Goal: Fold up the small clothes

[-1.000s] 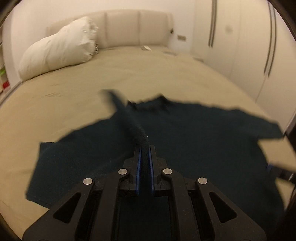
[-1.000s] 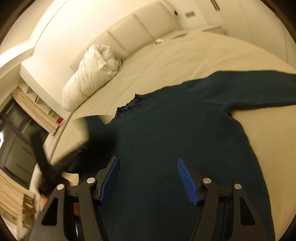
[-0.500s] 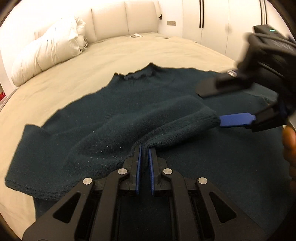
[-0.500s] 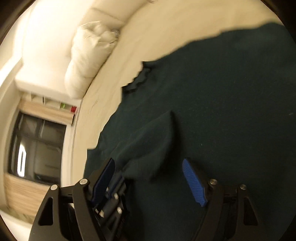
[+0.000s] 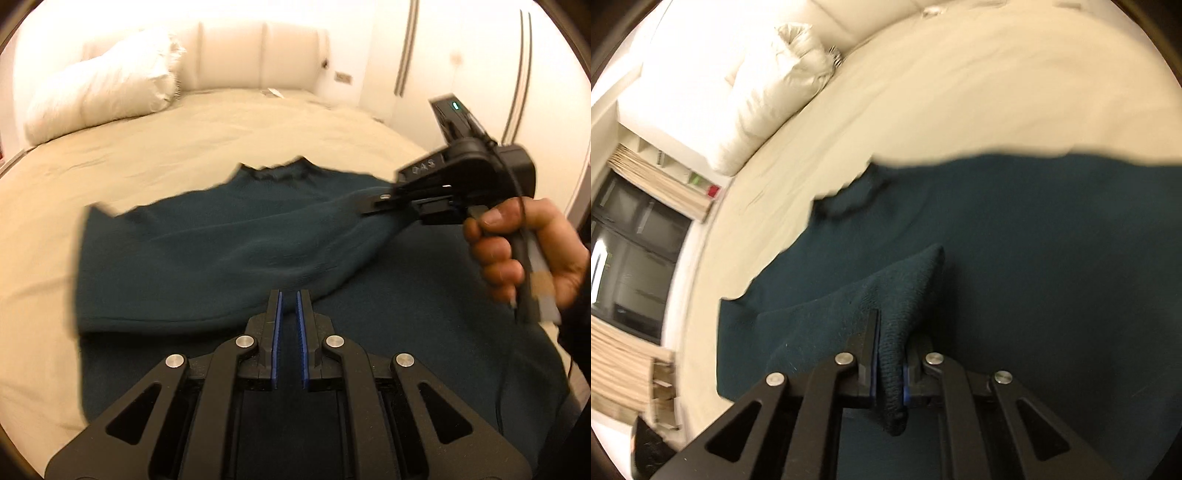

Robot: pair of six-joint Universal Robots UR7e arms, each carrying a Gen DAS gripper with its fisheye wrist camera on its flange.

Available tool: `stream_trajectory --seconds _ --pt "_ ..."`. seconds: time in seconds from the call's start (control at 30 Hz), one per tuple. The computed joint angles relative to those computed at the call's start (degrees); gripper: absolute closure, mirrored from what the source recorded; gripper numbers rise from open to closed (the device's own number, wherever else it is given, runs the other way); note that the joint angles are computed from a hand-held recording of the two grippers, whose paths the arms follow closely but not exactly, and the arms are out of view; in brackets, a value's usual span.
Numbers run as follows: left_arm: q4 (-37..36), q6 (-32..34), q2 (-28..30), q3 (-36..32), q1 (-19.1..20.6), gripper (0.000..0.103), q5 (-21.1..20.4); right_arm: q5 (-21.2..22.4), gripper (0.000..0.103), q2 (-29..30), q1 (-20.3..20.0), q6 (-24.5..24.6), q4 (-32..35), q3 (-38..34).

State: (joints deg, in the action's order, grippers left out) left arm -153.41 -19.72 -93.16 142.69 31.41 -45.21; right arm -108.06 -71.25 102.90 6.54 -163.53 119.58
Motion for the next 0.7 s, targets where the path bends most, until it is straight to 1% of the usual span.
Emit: stream_trajectory --seconds 0.07,0.17,0.23,0.3,0.4,0.47,0.53,0.6,0.67,0.7 --pt "1.7 -3.0 -2.8 0.2 0.4 0.096 1.2 -2.4 0.094 -0.3 -0.2 -0.9 0.3 -0.9" --pt "3.8 -6.8 -5.2 -0.6 3.0 0.096 1.8 -5.9 0.094 0.0 0.1 -2.6 -0.6 -1.2" --pt "6.0 -10.0 -6.2 -1.4 4.6 0.096 3.5 -5.9 0.094 -0.2 -0.5 -2.8 -1.5 -0.5" --pt "7.0 -13.0 -7.3 -2.4 6.8 0.096 3.9 -6.1 0.094 -0.4 -1.2 -3.0 -2.3 0.6" --pt "6.4 -15.2 -7.9 -3.8 9.1 0.096 5.9 -6.1 0.093 -1.6 -1.9 -3.0 -2.0 2.1" --pt "4.4 -14.2 -7.4 -5.2 10.3 0.096 7.0 -6.0 0.093 -1.8 -2.0 -3.1 -2.1 2.5" --pt "2.6 -11.0 -5.1 -7.6 11.6 0.096 7.3 -6.1 0.093 -1.9 -2.1 -3.2 -2.1 2.7" --pt "1.0 -5.7 -1.5 -10.4 12.8 0.096 7.4 -6.0 0.093 -2.7 -2.0 -2.8 -1.7 3.2" --pt "0.5 -2.3 1.8 -12.8 13.8 0.096 8.0 -6.2 0.094 -3.3 -1.8 -2.8 -1.5 3.4" --pt "2.4 -1.4 3.7 -14.3 14.4 0.096 8.0 -6.5 0.094 -3.3 -1.8 -3.1 -1.5 3.4"
